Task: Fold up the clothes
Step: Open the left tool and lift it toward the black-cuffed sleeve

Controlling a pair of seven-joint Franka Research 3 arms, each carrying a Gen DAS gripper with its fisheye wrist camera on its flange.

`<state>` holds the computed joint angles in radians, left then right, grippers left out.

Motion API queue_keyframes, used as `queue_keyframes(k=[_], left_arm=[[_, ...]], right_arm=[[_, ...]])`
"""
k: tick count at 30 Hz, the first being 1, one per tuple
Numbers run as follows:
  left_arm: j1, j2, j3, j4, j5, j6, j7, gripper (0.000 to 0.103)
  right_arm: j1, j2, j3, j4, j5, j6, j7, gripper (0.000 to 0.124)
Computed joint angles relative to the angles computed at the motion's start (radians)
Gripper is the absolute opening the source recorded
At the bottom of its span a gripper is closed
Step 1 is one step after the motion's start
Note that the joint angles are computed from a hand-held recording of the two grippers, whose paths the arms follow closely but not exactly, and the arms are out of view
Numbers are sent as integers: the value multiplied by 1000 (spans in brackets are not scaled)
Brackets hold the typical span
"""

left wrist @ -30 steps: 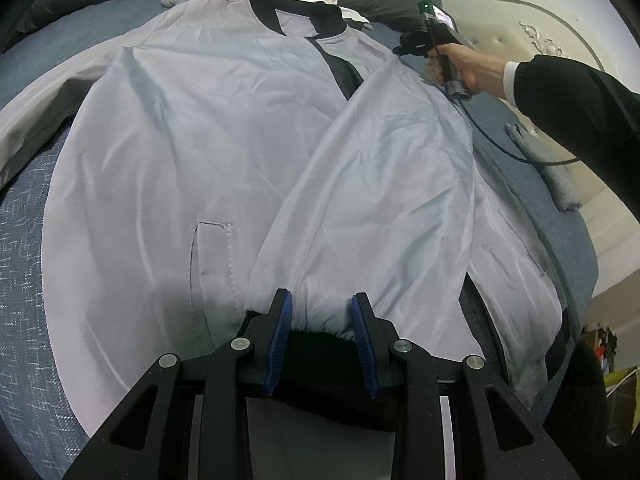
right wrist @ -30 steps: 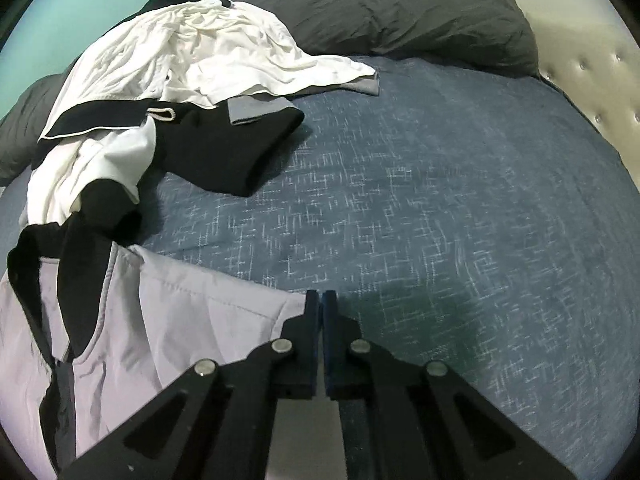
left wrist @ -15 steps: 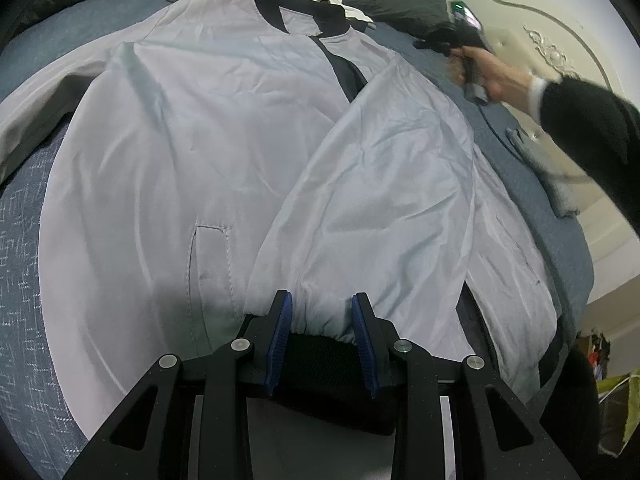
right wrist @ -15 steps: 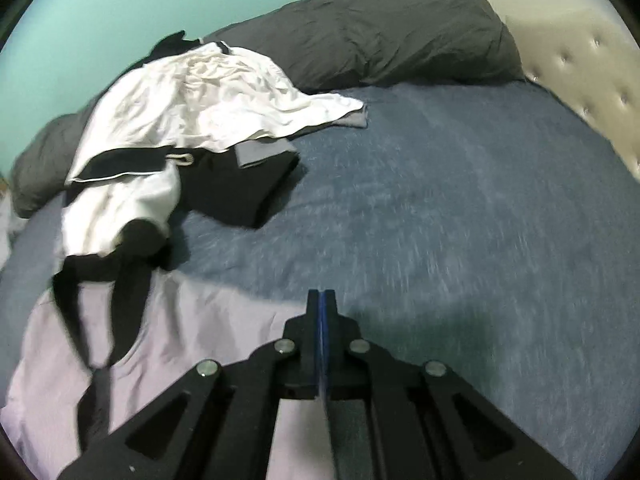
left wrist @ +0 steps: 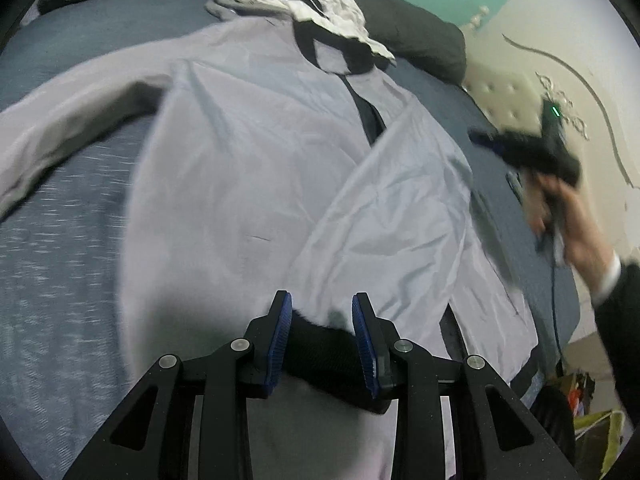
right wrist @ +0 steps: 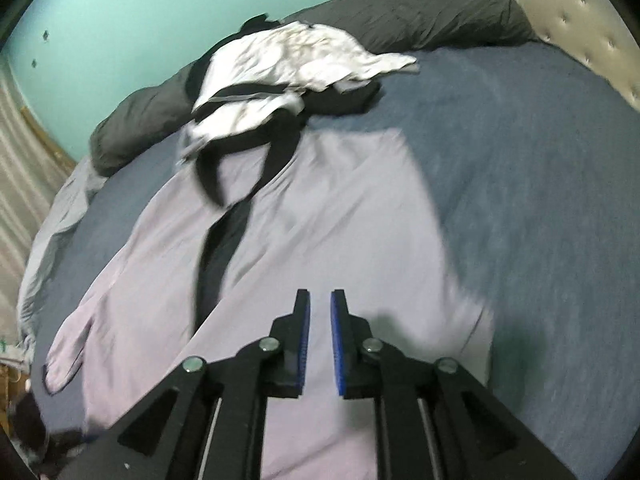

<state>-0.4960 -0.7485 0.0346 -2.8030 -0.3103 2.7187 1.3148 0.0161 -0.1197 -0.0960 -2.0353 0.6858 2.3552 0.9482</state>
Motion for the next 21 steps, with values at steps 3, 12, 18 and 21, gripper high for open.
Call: queue_keyframes(k=[3, 12, 18, 21], left_arm=[[64, -96, -18, -28, 34, -54, -37, 35], [295, -392, 27, -77, 163, -319, -126, 42], [482, -502, 78, -62, 274, -488, -107, 43], [574, -515, 112, -56, 323, -532, -89, 43]], right_arm=[[15, -102, 5, -106, 17, -13, -18, 16], [88, -304, -10, -320, 90, -41, -34, 18], [118, -365, -13, -394, 108, -17, -46, 24], [134, -380, -26, -421, 146, -5, -62, 27]])
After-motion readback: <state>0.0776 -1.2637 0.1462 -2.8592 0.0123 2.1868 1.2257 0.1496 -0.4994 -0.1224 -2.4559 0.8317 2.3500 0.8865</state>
